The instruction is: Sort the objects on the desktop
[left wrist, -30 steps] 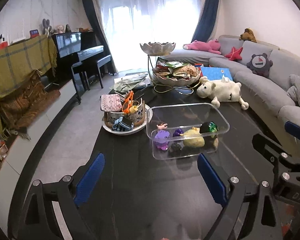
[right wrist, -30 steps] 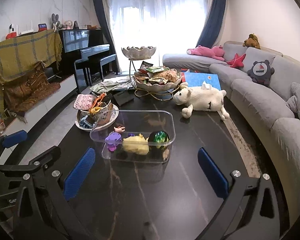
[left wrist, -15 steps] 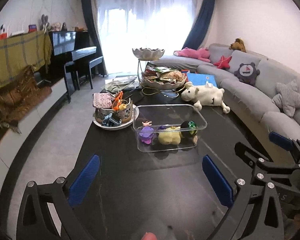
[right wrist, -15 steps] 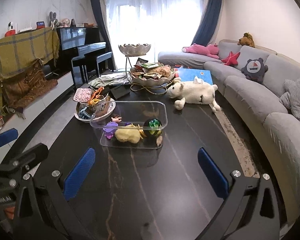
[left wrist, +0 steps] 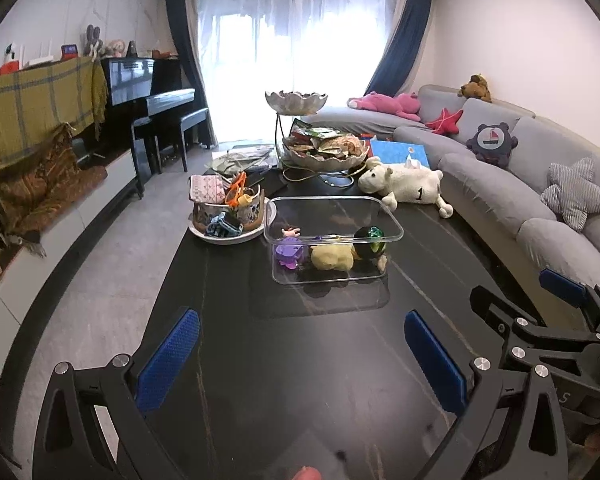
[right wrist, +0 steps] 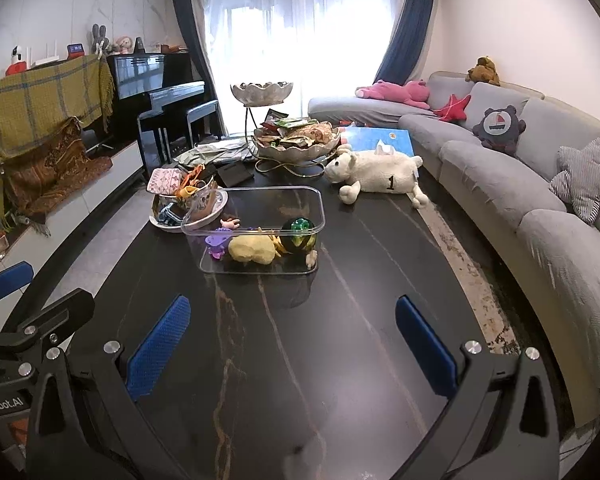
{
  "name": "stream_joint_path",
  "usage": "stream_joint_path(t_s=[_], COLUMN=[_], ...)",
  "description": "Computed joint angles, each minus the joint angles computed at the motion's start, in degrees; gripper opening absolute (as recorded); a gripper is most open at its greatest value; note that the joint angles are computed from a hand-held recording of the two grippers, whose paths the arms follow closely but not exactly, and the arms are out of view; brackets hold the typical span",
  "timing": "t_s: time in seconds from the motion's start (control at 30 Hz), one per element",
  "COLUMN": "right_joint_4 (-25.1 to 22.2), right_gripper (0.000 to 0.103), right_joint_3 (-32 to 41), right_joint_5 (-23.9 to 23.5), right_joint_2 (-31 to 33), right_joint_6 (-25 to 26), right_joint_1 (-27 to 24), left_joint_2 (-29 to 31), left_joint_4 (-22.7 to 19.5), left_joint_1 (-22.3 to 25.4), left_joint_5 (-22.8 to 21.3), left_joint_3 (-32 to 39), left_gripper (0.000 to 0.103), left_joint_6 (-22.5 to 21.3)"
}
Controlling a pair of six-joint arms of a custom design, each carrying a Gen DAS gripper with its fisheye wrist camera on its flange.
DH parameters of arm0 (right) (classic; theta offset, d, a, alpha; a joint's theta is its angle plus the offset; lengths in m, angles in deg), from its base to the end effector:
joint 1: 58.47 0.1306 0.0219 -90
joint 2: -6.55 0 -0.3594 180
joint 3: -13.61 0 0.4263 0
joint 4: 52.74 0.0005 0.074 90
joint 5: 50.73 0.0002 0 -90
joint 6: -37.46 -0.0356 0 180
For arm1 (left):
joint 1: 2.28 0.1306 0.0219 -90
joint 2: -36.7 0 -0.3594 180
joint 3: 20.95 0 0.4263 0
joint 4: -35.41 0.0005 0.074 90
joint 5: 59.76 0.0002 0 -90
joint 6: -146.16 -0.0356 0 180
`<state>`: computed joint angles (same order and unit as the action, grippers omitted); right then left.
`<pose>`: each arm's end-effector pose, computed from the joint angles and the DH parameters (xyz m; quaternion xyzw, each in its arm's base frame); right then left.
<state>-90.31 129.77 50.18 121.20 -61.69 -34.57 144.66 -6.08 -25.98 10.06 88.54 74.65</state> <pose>0.6300 0.2713 0.4042 -0.0711 0.8854 0.0472 0.4569 0.5917 -0.2469 0.4147 -0.0335 0.8946 -0.0018 0.4456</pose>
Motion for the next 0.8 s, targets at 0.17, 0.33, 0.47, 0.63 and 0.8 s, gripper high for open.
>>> stream_joint_path(t_s=[0.17,0.33,0.47,0.63,0.8], right_joint_4=[0.3,0.4,0.2,0.0,0.2], right_gripper=[0.102,0.102,0.102,0.102,0.102], right_joint_3=[-1.5,-2.6,-2.9,-2.8,-2.9], right_joint_5=[0.9,1.5,1.3,1.5,1.2], right_joint_2=[-1.3,-2.2,-2.5,-2.4,-2.4], right_joint_6=[-0.1,-0.2,-0.6,-0.4,-0.5], right_joint_1=[0.0,0.1,0.0,0.2,0.3], left_joint_2=[-0.3,-0.7,-0.9,-1.1,-1.4], left_joint_4=[-0.5,-0.4,-0.7,-0.7,-0.5], left_joint_1=[-0.4,-0.9,-1.1,-1.0,-0.5], left_joint_5=[-0.1,-1.1,-1.4,-1.1,0.3], left_joint_3=[0.0,-0.5,-0.6,-1.0,-1.4], left_gripper=[0.102,0.102,0.102,0.102,0.102], left_joint_6=[-0.2,-0.4,-0.1,0.4,1.2])
